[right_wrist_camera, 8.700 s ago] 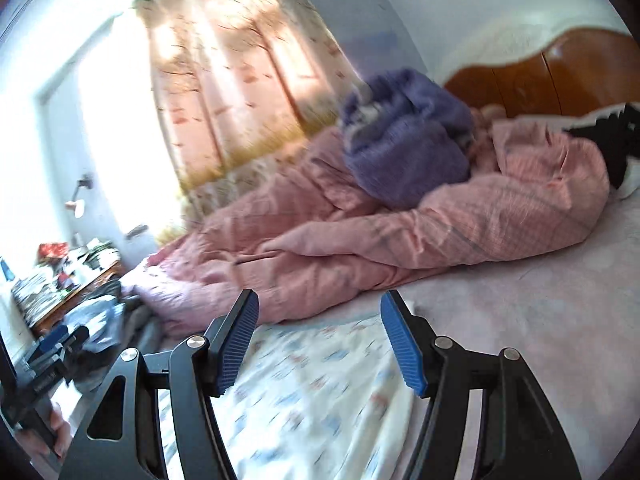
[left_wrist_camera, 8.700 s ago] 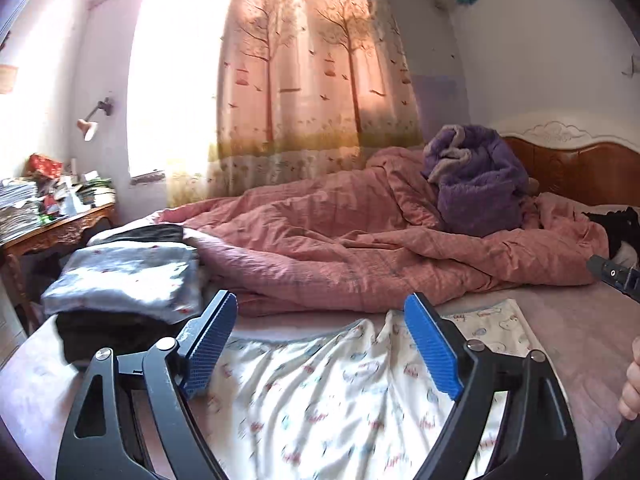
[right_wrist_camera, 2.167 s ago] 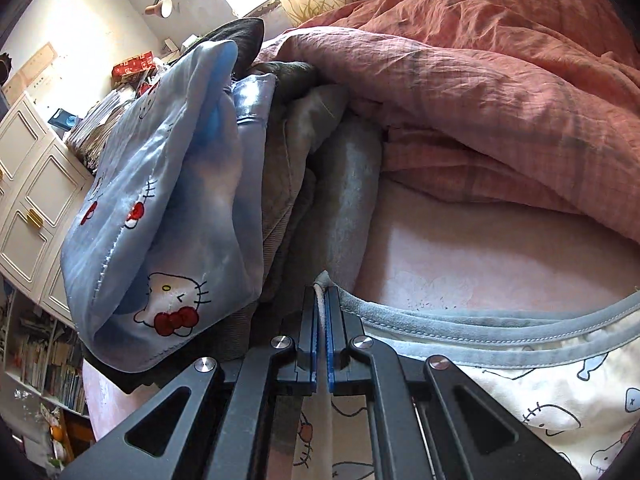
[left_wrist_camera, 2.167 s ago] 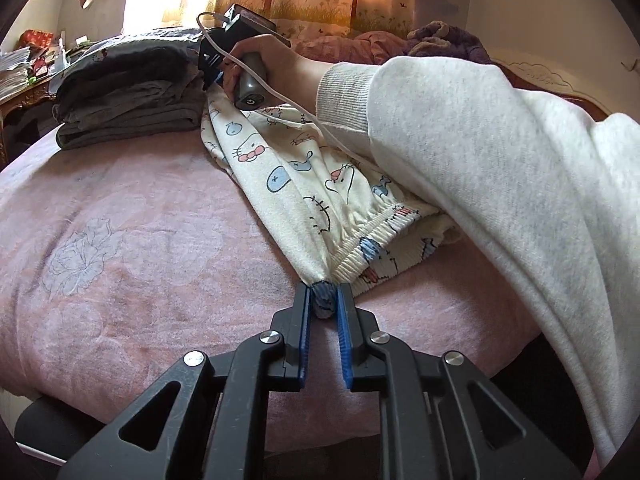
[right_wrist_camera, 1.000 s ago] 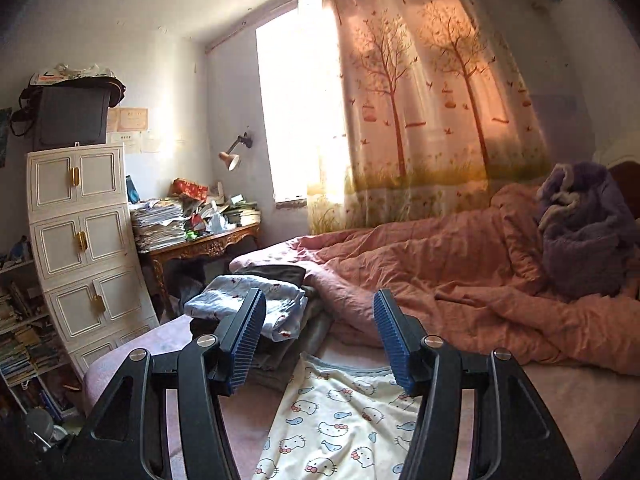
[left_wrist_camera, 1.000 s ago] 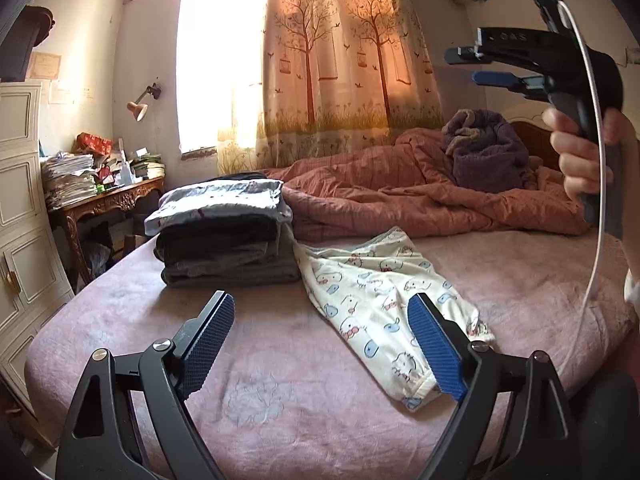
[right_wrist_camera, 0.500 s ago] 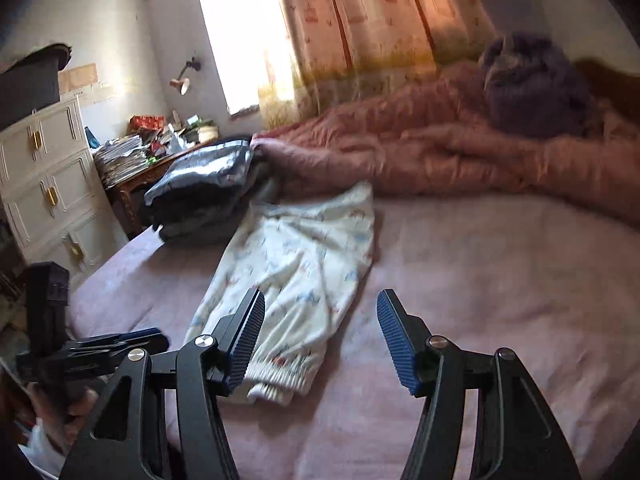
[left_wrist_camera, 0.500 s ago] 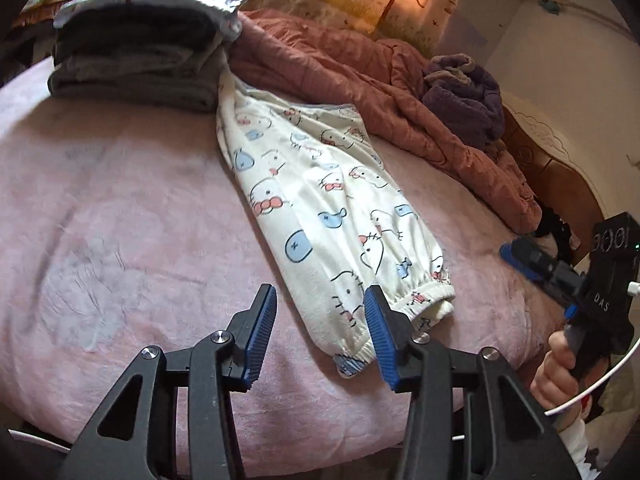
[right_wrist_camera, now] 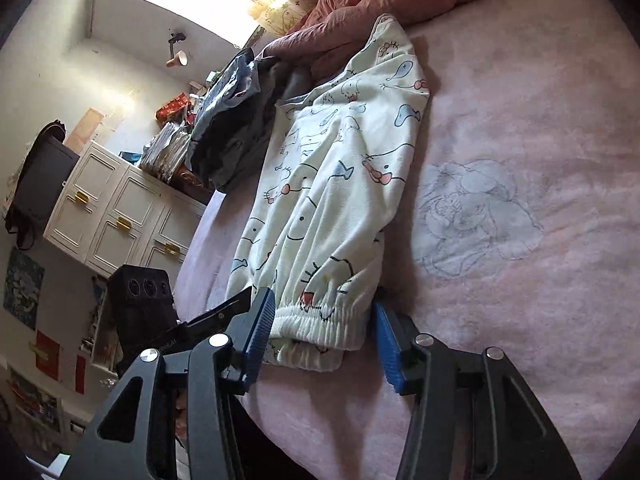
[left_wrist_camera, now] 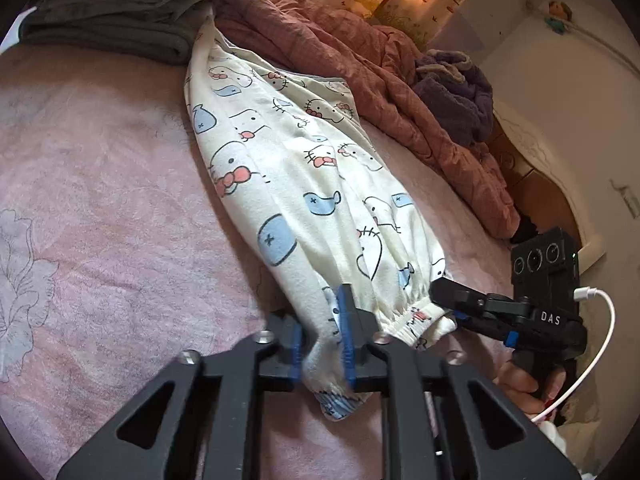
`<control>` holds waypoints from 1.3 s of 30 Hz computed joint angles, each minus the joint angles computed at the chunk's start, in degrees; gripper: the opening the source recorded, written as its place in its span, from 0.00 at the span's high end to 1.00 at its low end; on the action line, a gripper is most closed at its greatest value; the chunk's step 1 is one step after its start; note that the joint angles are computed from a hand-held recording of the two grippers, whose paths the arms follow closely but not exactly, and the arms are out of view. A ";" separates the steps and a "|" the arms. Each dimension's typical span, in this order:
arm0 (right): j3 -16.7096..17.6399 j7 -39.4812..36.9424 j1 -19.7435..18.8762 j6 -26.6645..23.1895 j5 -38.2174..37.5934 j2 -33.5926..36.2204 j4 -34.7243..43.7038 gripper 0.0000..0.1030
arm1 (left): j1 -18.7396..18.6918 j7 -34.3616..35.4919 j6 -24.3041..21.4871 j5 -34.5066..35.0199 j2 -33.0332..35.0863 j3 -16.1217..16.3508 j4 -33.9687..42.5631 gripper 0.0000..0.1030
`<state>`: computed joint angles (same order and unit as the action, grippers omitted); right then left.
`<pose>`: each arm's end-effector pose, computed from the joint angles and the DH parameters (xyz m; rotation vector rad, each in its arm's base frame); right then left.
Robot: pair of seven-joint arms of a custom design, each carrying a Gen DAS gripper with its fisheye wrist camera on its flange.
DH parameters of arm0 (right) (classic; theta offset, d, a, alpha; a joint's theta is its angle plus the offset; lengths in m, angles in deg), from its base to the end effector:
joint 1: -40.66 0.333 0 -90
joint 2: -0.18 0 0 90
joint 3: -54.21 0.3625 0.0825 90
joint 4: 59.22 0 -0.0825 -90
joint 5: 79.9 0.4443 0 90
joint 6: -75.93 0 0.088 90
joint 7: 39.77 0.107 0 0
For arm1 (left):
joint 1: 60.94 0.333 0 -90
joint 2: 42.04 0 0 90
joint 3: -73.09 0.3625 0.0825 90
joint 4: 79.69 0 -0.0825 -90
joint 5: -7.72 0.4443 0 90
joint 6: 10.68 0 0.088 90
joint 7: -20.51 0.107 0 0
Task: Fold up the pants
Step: 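Close both tools on the elastic cuff of the pants, then open both tools and move them to the waistband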
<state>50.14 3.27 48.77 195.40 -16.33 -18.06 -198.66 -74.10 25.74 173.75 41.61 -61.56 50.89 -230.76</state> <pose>0.4824 0.0778 0.4582 -1.7771 1.3332 0.5036 0.3541 -0.3229 0.4438 -2.1328 1.7225 -1.2906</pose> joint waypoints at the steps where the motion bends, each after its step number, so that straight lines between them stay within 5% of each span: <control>1: 0.49 0.56 0.16 0.29 -0.72 0.20 0.16 0.83 | 1.77 -0.79 -1.01 0.31 -0.96 -2.20 -0.10 0.92; 5: 2.33 0.11 0.78 6.15 -2.49 -4.32 -2.67 0.85 | 1.79 -1.96 -4.74 1.95 -4.88 -3.65 -0.55 0.95; 9: 4.45 1.58 2.62 12.22 -5.44 -13.39 -8.60 0.85 | -5.69 0.14 -12.46 0.80 -9.42 0.35 -1.76 0.95; 14: 8.23 7.00 5.82 19.74 -8.82 -26.15 -17.84 0.85 | -11.26 1.18 -25.53 0.36 -16.17 -1.20 -3.10 0.96; 17: 8.31 11.52 7.76 21.18 -9.65 -31.86 -21.81 0.85 | -14.52 1.72 -29.24 -1.14 -17.59 -0.37 -3.94 0.96; 22: 8.73 13.81 10.81 27.96 -11.78 -36.24 -26.37 0.83 | -13.74 -0.60 -33.36 2.47 -18.61 -2.98 -3.63 0.90; 26: 8.99 16.63 9.56 30.29 -16.72 -37.16 -25.96 0.57 | -13.77 -1.15 -38.72 5.16 -21.94 -4.48 -3.12 0.58; 27: 9.29 17.28 8.80 31.64 -18.00 -37.90 -26.25 0.47 | -13.91 -0.88 -40.43 5.74 -22.53 -4.66 -2.90 0.58; 29: 8.61 17.79 7.43 33.59 -20.37 -38.79 -26.32 0.46 | -14.17 0.37 -42.76 6.84 -23.64 -3.99 -2.59 0.58; 32: 4.98 15.94 6.84 34.59 -22.45 -36.66 -23.14 0.46 | -11.80 2.42 -42.27 10.13 -24.19 -1.92 -1.01 0.58; 37: 1.66 11.28 9.85 44.18 -19.16 -24.37 -9.80 0.46 | 0.57 1.84 -42.50 22.63 -18.43 -3.84 8.72 0.58; 39: -1.06 8.69 12.62 44.20 -17.27 -17.85 -2.86 0.46 | 4.33 -0.29 -41.61 26.91 -14.52 -3.78 13.46 0.58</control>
<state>49.07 11.95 61.39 239.60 -33.60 -35.90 -201.52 -69.78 25.45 132.14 68.53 -76.08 47.11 -217.31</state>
